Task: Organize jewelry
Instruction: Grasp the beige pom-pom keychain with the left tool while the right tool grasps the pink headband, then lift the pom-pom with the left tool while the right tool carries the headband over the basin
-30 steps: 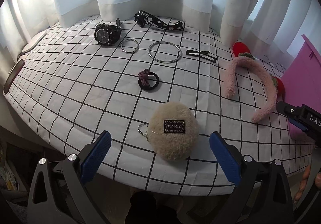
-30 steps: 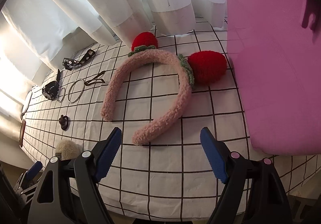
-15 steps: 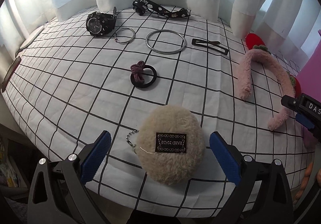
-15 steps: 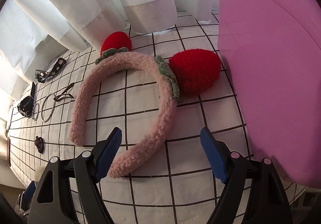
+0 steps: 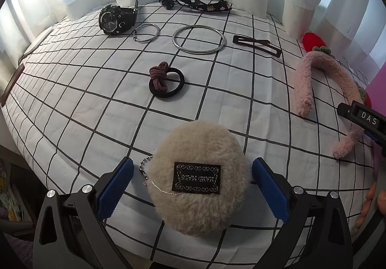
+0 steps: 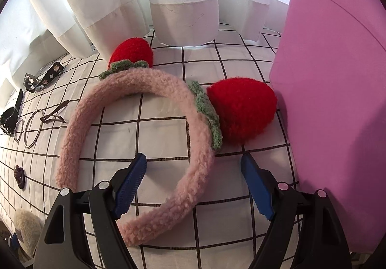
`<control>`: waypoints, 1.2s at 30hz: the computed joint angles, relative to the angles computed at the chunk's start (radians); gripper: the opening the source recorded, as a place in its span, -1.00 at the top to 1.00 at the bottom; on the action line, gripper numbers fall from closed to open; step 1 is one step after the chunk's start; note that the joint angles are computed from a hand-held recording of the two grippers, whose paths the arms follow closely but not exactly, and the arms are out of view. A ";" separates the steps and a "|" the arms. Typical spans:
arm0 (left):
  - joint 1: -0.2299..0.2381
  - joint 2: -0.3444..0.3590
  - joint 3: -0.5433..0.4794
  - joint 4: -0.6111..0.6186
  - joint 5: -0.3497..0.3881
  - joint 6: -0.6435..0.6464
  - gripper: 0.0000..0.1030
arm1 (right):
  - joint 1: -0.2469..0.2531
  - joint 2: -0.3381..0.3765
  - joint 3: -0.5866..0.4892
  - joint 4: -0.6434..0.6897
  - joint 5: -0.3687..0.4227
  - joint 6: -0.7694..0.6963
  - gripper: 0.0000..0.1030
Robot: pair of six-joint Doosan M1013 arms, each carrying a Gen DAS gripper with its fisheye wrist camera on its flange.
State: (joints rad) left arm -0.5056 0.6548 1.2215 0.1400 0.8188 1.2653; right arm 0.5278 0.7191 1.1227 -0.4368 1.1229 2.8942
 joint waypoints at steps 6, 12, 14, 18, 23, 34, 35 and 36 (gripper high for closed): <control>-0.007 -0.003 0.013 0.039 -0.034 -0.052 -0.89 | 0.009 0.009 0.004 -0.073 -0.023 0.028 -0.50; -0.007 -0.017 0.033 0.038 -0.060 -0.047 -0.64 | 0.014 0.013 -0.003 -0.087 -0.043 -0.003 0.04; -0.008 -0.023 0.039 0.030 -0.068 -0.028 -0.34 | 0.016 0.016 -0.012 -0.090 -0.035 -0.008 0.47; -0.004 -0.025 0.036 0.017 -0.063 -0.021 -0.05 | 0.015 0.008 -0.002 -0.085 -0.049 -0.003 0.72; 0.007 -0.032 0.039 -0.008 -0.065 -0.013 0.02 | 0.033 -0.025 0.035 -0.156 -0.079 0.051 0.77; 0.025 -0.065 0.038 -0.040 -0.101 0.062 0.02 | 0.064 -0.063 0.026 -0.205 -0.097 0.052 0.77; 0.028 -0.068 0.036 -0.045 -0.102 0.070 0.02 | 0.068 -0.064 0.021 -0.209 -0.093 0.052 0.77; 0.031 -0.072 0.034 -0.049 -0.102 0.079 0.02 | 0.070 -0.065 0.015 -0.213 -0.090 0.052 0.77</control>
State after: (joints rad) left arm -0.4745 0.5833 1.2557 0.0915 0.7170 1.3439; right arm 0.5980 0.6540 1.1382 -0.6500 1.0332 2.9462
